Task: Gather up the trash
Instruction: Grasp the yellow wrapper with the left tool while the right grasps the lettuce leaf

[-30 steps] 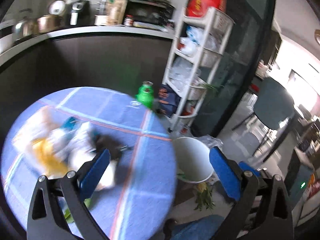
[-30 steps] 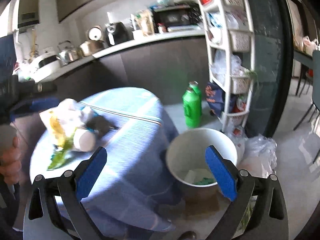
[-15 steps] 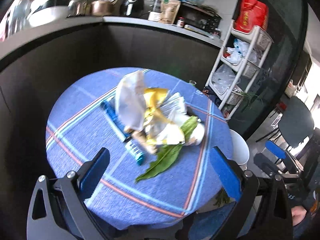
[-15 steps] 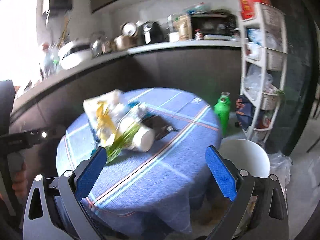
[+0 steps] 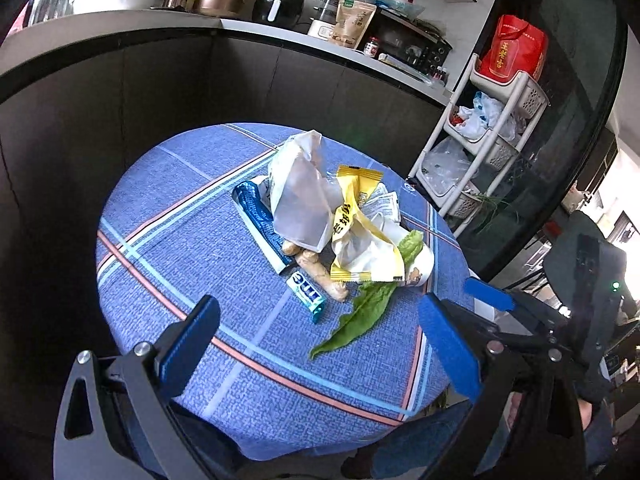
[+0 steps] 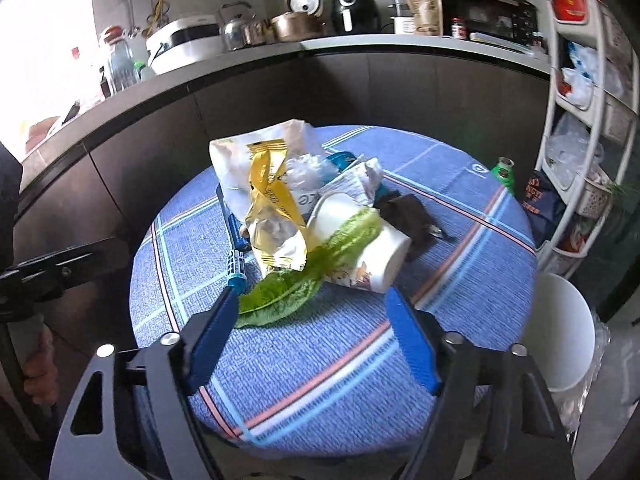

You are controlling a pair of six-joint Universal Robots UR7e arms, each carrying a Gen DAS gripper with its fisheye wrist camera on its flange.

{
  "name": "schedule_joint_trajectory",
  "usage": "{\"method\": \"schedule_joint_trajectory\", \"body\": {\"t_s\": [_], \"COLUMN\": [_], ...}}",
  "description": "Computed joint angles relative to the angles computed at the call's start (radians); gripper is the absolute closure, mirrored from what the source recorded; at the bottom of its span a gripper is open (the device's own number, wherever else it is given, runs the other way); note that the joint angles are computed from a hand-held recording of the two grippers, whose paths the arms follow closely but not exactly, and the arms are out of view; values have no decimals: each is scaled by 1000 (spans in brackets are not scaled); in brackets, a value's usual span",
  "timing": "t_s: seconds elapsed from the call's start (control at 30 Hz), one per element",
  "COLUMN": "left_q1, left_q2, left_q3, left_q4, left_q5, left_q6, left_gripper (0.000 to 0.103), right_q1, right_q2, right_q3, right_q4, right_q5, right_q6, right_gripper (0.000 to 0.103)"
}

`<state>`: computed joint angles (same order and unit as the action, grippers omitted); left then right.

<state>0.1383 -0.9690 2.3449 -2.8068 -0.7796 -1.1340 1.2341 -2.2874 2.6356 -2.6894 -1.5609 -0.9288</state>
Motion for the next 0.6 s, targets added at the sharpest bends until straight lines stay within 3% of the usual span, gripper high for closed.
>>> {"method": "schedule_joint_trajectory", "body": {"t_s": [0.1,0.13,0.23,0.47,0.53,0.6], "left_q1": [38,57,109,219,240,261], "left_q2": [29,48,99,203,220,240], "left_q3": [-14,-28,-79,-221,-254,-289], "left_q4": [-122,-166,-225,-259,-248,-223], "left_q5": [-24,-35,-69,-93,-106,-121], "left_q6": [123,173,280,401,432,462], "left_gripper": [17,25,37,38,48,50], "right_q1": [0,1,-10,-43,-47,-55], "right_q2": [25,37,61,101,112,127], "right_q3": [-1,-2,-1,-10,-13,-17], "right_q4": [-14,-16,-18,-20,-22,-19], "right_q5": [-10,-19,-41,-37,-33,-26], "right_q6": [4,7,3,23,26,37], "right_gripper": [51,57,66,66,66,66]}}
